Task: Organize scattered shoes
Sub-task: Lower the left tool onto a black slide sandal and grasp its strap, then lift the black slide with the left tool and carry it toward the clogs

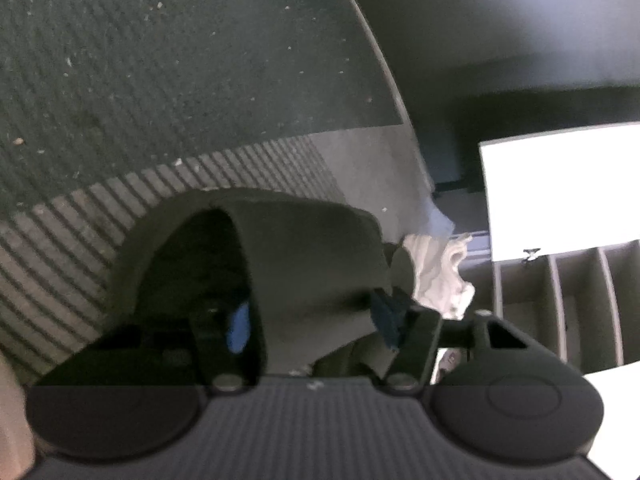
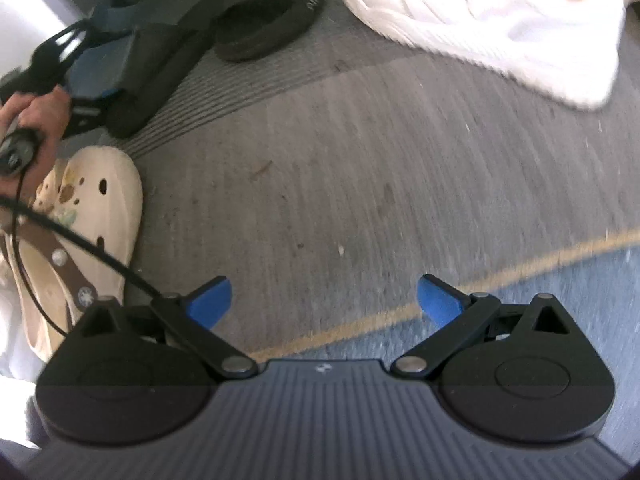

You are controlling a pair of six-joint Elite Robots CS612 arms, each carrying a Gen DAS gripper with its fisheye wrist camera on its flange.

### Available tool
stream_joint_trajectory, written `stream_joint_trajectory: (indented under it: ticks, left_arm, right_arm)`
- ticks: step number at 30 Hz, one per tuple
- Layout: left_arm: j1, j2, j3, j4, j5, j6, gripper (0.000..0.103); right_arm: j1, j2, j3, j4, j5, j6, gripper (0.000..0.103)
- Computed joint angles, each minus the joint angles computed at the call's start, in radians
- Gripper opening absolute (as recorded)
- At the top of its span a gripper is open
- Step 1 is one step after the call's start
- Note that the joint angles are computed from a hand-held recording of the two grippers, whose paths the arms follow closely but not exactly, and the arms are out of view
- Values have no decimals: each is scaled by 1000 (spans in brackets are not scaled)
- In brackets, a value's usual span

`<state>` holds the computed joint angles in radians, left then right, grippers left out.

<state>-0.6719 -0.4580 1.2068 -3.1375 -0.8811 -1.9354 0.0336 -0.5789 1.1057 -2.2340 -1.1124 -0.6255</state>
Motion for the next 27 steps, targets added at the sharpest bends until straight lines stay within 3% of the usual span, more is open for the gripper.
stream_joint_trajectory:
  ticks: [5, 8, 18, 27]
  left_arm:
    - [-10, -1, -4, -22, 69, -15, 32]
    - [-14, -15, -8, 0, 72, 2, 25]
    - [-49, -92, -10, 197, 76, 34, 23]
    - [-103, -134, -9, 263, 99, 52, 22]
  right_arm:
    - [3, 8, -11, -9, 1, 21, 102]
    - [2, 4, -6, -19, -1, 25, 102]
    - [-9, -33, 48, -90, 51, 41, 102]
    - [-39, -88, 132, -171, 87, 58, 102]
